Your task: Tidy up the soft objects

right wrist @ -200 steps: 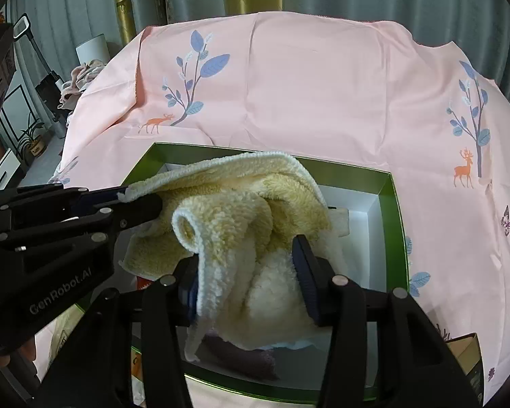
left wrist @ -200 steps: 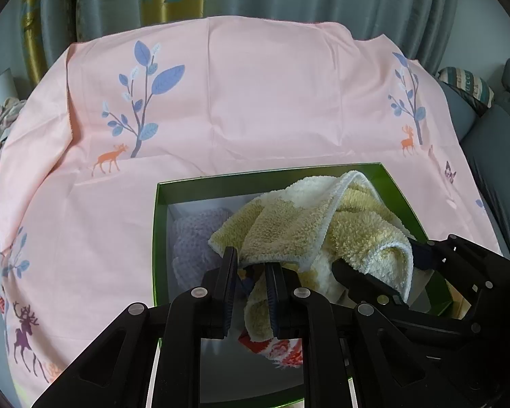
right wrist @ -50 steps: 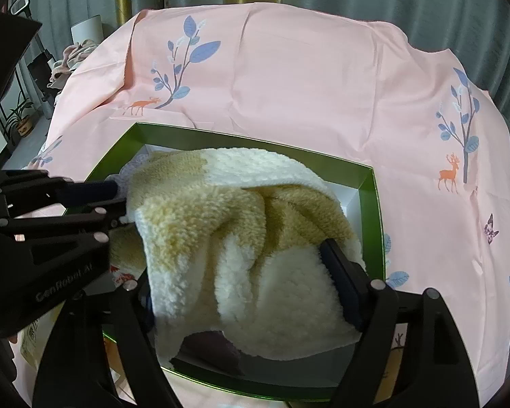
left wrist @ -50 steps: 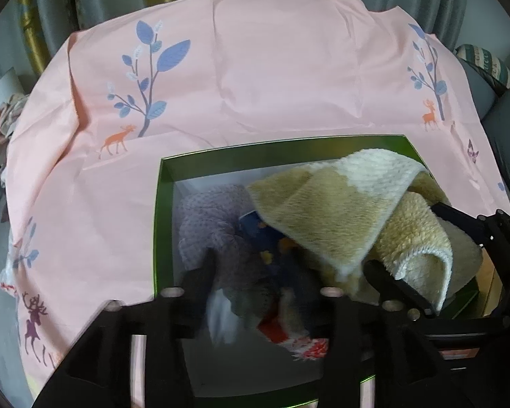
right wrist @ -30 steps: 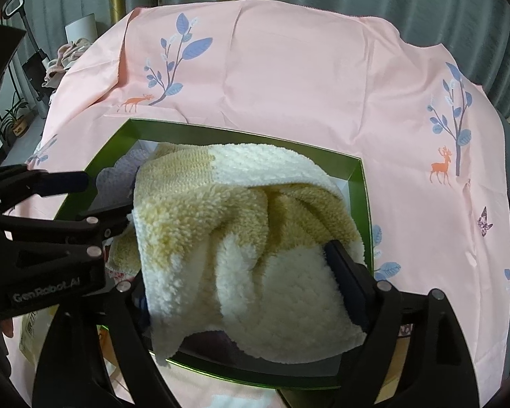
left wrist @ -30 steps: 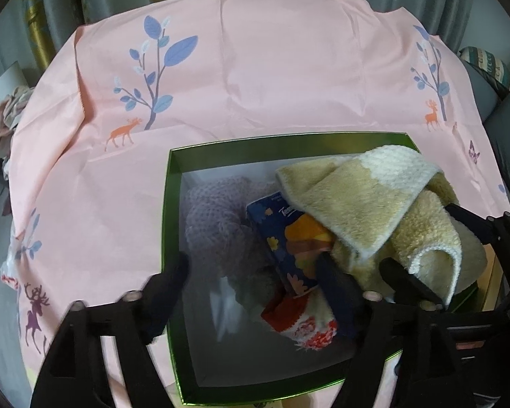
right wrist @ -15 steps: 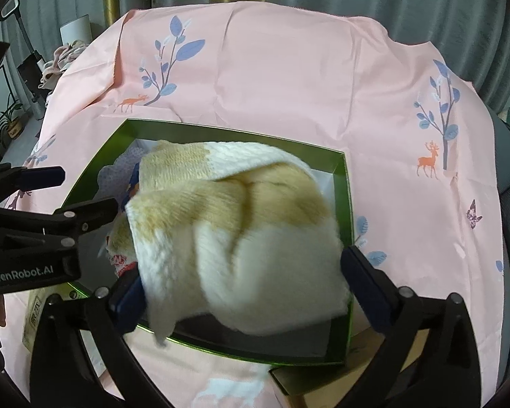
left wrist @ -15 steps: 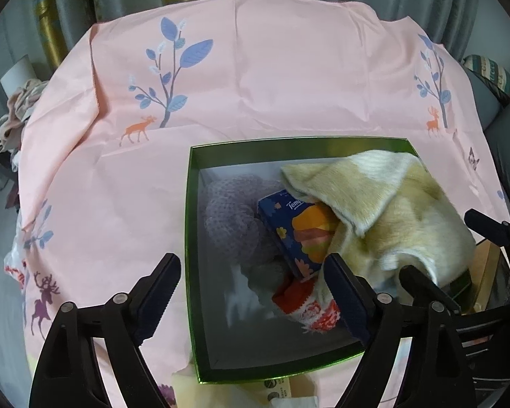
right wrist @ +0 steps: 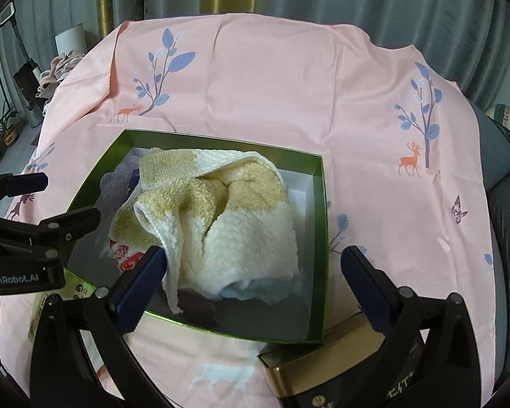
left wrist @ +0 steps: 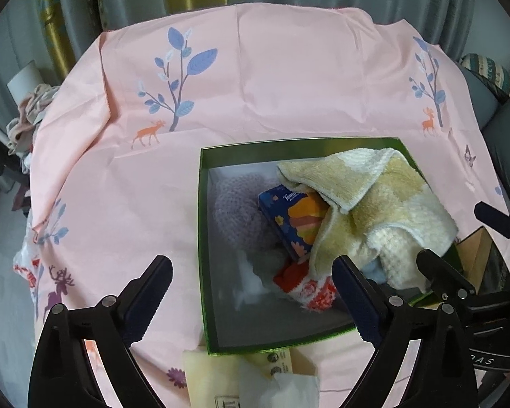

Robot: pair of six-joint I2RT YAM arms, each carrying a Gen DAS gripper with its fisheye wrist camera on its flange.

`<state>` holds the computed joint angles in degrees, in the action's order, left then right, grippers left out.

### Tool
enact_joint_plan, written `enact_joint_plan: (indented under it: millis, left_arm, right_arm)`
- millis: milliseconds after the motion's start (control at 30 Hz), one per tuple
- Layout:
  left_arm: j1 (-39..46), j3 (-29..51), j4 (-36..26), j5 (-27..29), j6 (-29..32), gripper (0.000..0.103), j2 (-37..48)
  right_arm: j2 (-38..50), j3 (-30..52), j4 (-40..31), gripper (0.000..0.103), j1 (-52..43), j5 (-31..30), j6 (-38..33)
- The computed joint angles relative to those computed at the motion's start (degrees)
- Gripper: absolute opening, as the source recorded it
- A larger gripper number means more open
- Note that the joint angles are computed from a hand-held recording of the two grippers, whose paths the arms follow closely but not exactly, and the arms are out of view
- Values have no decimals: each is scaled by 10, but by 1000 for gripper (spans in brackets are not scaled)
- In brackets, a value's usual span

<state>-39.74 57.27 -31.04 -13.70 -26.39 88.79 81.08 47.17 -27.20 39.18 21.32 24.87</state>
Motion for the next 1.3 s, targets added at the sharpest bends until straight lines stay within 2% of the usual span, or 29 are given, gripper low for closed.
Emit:
enact_joint_plan:
  millis: [133, 300, 400, 800, 1300]
  left_arm:
    - [-5, 9, -33, -9, -16, 95, -7]
    - [-2, 9, -52, 11, -23, 95, -18]
    - [-8, 12, -65, -4, -29, 95, -15]
    - [8, 0, -64, 21, -31, 96, -25]
    - [7, -2, -67, 22, -33, 96, -27]
  right_arm:
    - [-8, -3, -12, 102, 5, 9, 4]
    - [-13, -2, -24, 102, 6, 11, 15]
    - [-13, -1, -26, 102, 9, 13, 18]
    - [-3, 23, -49, 102, 29, 26, 27]
    - [-2, 35, -66, 102, 38, 34, 35]
